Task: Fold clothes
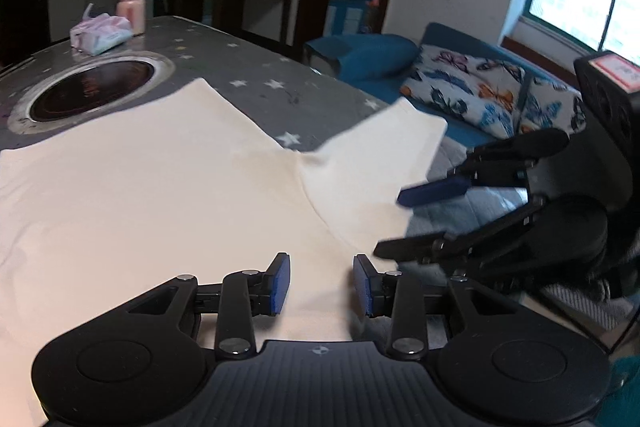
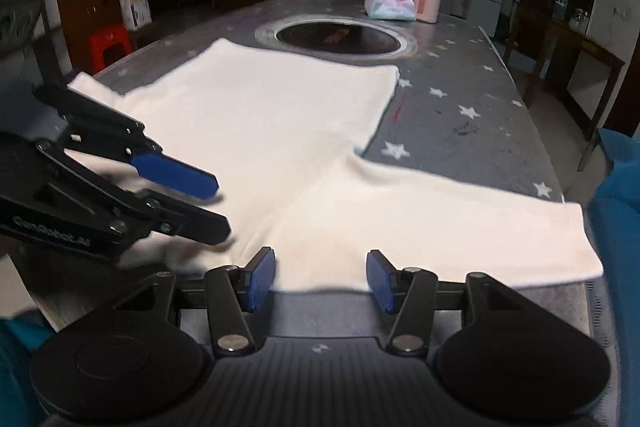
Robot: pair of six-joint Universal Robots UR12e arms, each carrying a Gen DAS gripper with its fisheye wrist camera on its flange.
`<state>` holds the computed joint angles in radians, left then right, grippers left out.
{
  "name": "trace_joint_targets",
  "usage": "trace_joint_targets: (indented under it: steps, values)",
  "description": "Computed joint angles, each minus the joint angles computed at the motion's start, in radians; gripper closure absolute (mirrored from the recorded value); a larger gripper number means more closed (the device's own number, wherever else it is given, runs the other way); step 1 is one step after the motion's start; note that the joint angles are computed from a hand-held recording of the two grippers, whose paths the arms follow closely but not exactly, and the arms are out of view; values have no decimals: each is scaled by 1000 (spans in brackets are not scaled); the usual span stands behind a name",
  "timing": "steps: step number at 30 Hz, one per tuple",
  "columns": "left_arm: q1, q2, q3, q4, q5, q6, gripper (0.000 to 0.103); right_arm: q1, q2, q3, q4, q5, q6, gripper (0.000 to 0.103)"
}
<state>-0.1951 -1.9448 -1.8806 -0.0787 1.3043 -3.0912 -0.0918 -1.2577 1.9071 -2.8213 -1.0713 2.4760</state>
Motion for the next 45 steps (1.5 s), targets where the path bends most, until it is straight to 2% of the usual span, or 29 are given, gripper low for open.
trace_joint_targets:
  steps: [5, 8, 13, 16, 18, 21, 23, 26, 28, 30, 31, 34, 38, 45]
  values:
    - [2, 2, 0, -5, -8, 12, 64, -25, -9, 5, 0, -10, 54, 46]
    - [3, 0, 4, 3, -9, 5, 63, -44, -9, -4, 3, -2, 122, 47]
    - [2, -4, 13, -5, -5, -5, 63, -63, 22, -31, -99, -107, 316, 53]
    - [1, -4, 14, -9, -1, -8, 63, -62, 56, -59, -149, -205, 383, 54]
    - [1, -4, 14, -8, 2, -11, 62, -66, 78, -85, -147, -245, 435, 54]
    - [2, -5, 16, -11, 3, -17, 62, -79, 107, -117, -138, -258, 503, 55]
    - [3, -6, 19, -15, 3, -20, 62, -86, 123, -134, -132, -248, 533, 60]
    - [3, -8, 22, -18, 6, -25, 61, -99, 141, -151, -117, -192, 584, 65]
    - [2, -9, 23, -17, 9, -27, 60, -103, 146, -150, -137, -182, 614, 75]
    - [1, -9, 24, -17, 15, -28, 59, -107, 148, -144, -167, -178, 642, 93]
    - [0, -10, 26, -21, 20, -28, 59, -109, 147, -138, -183, -179, 651, 95]
    - [-3, -13, 32, -27, 30, -27, 59, -113, 138, -122, -231, -183, 662, 98]
    - [-6, -21, 39, -31, 28, -16, 59, -121, 121, -109, -299, -129, 660, 99]
    - [-7, -23, 35, -1, 28, -12, 57, -110, 97, -127, -291, -60, 611, 99]
